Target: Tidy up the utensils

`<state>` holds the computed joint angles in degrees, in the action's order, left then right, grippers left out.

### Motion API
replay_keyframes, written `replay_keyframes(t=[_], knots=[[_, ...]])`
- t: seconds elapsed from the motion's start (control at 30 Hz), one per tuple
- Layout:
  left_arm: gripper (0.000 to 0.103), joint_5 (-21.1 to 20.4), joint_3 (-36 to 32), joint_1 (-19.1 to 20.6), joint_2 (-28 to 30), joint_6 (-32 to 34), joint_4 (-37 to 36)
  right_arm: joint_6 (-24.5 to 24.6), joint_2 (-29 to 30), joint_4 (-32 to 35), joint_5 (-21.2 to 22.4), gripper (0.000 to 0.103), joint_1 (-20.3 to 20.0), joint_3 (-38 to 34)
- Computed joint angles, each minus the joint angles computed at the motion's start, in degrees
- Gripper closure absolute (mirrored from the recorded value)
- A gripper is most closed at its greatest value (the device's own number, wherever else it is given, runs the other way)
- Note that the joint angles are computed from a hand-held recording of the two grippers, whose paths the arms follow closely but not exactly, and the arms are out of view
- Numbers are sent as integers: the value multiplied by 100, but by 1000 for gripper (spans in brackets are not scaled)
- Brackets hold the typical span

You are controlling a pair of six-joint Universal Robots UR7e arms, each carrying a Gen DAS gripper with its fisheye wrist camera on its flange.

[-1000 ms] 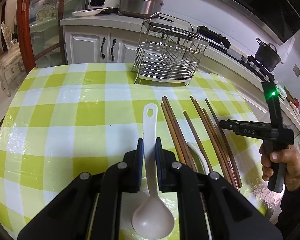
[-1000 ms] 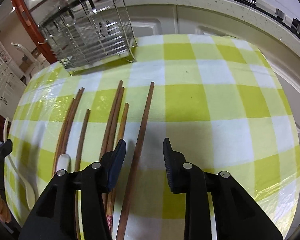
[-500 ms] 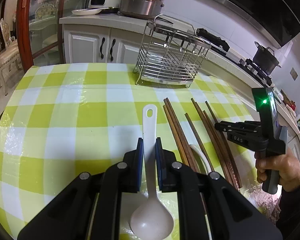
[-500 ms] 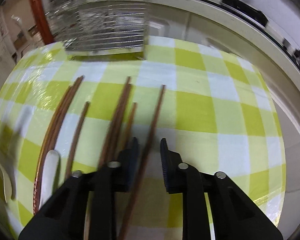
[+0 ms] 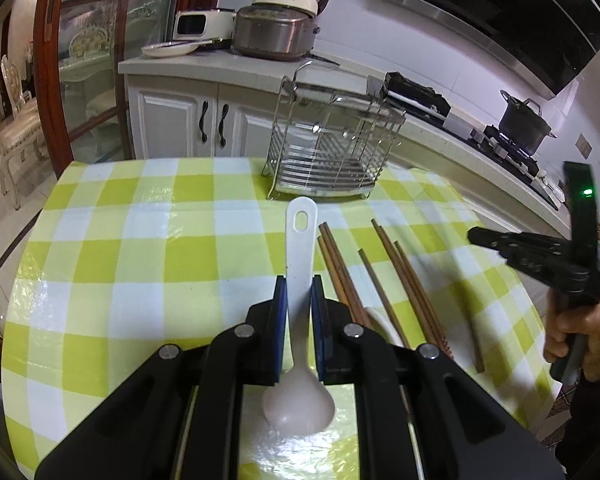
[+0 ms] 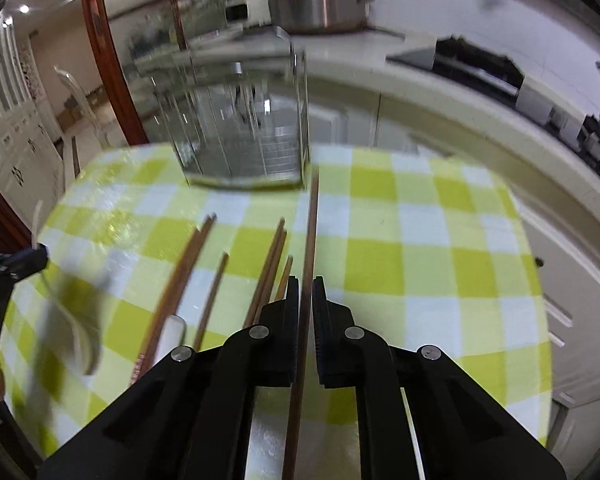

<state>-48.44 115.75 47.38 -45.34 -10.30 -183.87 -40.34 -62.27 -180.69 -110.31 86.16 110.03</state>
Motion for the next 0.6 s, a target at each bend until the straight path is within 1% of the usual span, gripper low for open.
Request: replay_keyframes(t=[0.13, 0.2, 0.27, 0.33, 0.43, 0.6], knots=[[91, 116, -8, -131, -27, -18, 64, -48, -307, 30, 180, 93, 27, 172], [91, 162, -26, -182, -18, -35, 110, -46, -226, 351, -82, 93, 41, 18], [91, 179, -30, -209, -6, -51, 125, 72, -118, 494, -324, 93, 16, -72], [91, 189, -15, -225, 1, -60, 106, 127, 10, 707, -455, 92, -32, -179], [91, 190, 7, -238, -8, -103, 98, 340, 336, 1128, -605, 83, -126, -508], [91, 199, 59, -244, -60, -142, 105, 636, 743, 1484, -1032, 83, -148, -966]])
